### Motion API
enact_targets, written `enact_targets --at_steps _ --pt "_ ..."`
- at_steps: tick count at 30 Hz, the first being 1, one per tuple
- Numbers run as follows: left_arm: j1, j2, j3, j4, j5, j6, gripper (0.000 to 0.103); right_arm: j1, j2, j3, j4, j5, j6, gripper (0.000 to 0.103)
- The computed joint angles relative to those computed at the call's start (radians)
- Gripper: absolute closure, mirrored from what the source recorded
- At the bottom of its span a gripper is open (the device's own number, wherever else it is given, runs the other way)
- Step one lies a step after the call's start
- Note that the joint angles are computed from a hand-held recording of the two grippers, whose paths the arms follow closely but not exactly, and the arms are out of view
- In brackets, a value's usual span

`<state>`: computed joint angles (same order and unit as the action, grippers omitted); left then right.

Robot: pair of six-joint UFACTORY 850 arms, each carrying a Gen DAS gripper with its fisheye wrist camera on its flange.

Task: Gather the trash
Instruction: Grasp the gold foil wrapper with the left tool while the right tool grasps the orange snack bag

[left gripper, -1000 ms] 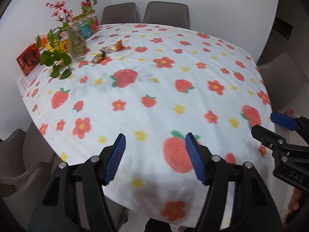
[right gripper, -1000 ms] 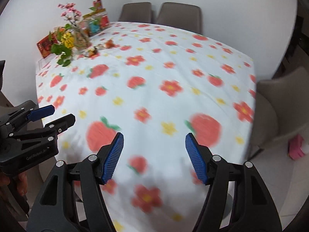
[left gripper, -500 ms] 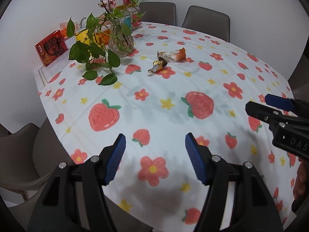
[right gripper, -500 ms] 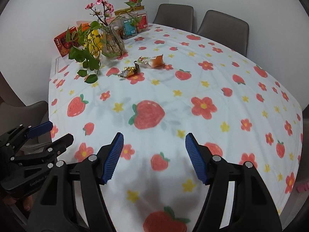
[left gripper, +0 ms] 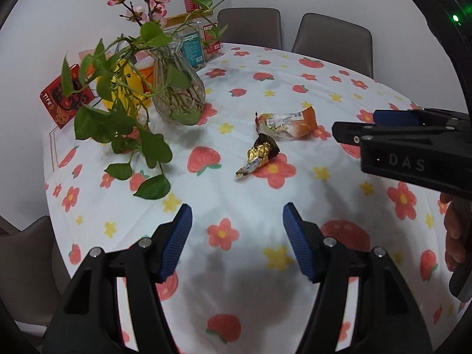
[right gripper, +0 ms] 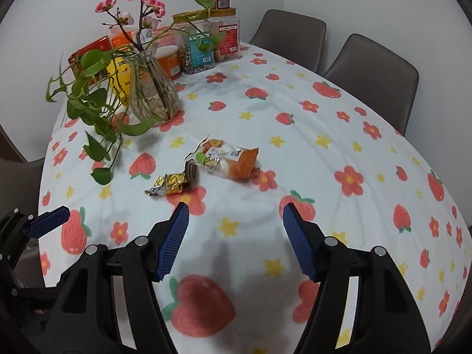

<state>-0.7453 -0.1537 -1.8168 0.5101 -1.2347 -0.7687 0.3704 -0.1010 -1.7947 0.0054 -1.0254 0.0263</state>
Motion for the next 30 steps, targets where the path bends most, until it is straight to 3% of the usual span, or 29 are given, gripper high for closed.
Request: enact_targets --at_steps 7,15,16,17,18,19,22,25,30 --pt "0.087 -0.056 0.003 -0.086 0.102 0.090 0.039 -0.014 -0.115 -0.081 0.004 0.006 0.017 0.039" --pt "0.140 -0.118 -0.038 -0.151 0.152 0.187 0.039 -0.032 -0.175 -0.098 0.031 0.001 0.003 0.040" --pt "0.145 -0.124 -0.041 -0.159 0.156 0.197 0.044 -0.033 -0.180 -0.099 0.039 0.000 -0.003 0.042" --pt "0.152 -0.132 -0.046 -0.172 0.159 0.212 0.049 -0.035 -0.187 -0.106 0.048 -0.007 -0.011 0.053" --pt "0.158 -0.141 -0.054 -0.189 0.157 0.229 0.063 -0.037 -0.195 -0.113 0.062 -0.015 -0.024 0.065" --pt "0.165 -0.148 -0.059 -0.207 0.156 0.245 0.071 -0.038 -0.201 -0.117 0.074 -0.020 -0.034 0.071" --pt "0.168 -0.154 -0.060 -0.216 0.171 0.267 0.086 -0.034 -0.202 -0.116 0.075 -0.014 -0.049 0.076" --pt "0.166 -0.161 -0.068 -0.215 0.173 0.274 0.093 -0.038 -0.199 -0.113 0.097 -0.014 -0.058 0.087" --pt "0.164 -0.160 -0.069 -0.227 0.182 0.270 0.094 -0.045 -0.187 -0.098 0.114 -0.006 -0.051 0.090"
